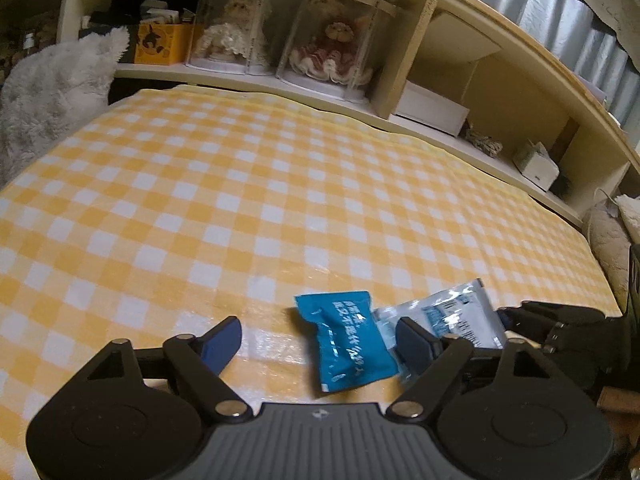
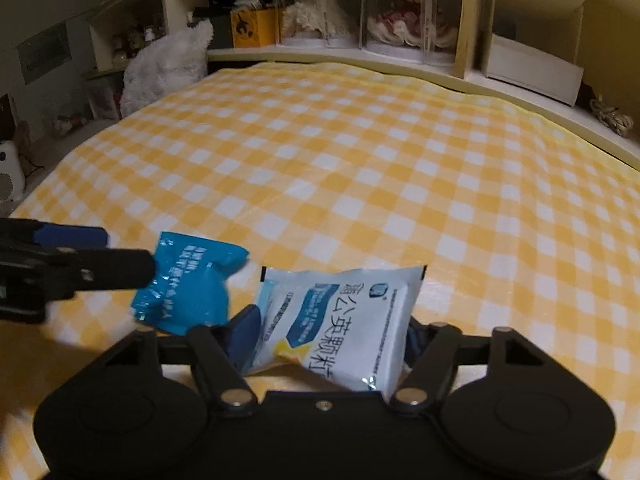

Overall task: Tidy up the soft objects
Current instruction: 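Grasp the blue packet with the left tool while the right tool grasps the white sachet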

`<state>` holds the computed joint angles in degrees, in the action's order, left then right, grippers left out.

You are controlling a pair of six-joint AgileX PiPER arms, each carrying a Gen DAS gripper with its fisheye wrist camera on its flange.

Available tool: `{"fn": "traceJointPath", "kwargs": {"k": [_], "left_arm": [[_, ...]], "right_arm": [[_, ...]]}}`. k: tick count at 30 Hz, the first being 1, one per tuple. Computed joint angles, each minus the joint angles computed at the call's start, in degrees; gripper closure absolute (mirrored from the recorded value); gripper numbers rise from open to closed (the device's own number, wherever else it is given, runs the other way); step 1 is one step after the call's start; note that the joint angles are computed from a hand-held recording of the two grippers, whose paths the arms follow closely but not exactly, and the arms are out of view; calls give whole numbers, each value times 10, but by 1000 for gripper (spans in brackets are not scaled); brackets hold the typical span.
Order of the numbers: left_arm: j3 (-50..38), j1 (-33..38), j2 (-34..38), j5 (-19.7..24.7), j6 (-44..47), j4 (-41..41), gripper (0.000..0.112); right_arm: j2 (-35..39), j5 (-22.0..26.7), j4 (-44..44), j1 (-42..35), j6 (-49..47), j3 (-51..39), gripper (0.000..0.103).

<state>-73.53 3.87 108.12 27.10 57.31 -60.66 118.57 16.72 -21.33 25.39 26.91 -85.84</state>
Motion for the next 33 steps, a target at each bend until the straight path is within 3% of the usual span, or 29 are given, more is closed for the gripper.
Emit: {"fn": "traceJointPath", "kwargs": {"k": [5, 9, 16, 19, 22, 24, 26, 29, 33], "left_arm": [[6, -9, -2, -9, 4, 11, 36], [9, -17, -2, -24, -7, 44, 41], [7, -33, -3, -45, -59, 168, 44], [14, -42, -7, -61, -68, 207, 57], [17, -40, -10, -61, -61, 206, 58], [20, -42, -12, -67, -67, 208, 59], [23, -41, -14, -71, -69, 208, 60], [22, -37, -13, -69, -65, 197, 61], [12, -32, -6, -63, -63, 189, 61]], "right_arm": [[-10, -35, 5, 23, -13, 32, 37], [-19, -49, 60, 36, -69, 49, 38], [-37, -47, -23, 40, 35, 77, 38], [-47, -43, -72, 33, 93, 93, 36], [-54, -34, -52, 26, 77, 99, 24], [-56, -23, -89, 29, 121, 101, 9], [-57, -21, -118, 33, 158, 102, 2], [-50, 0, -57, 38, 101, 85, 1], [-39, 31, -97, 57, 122, 68, 0]]}}
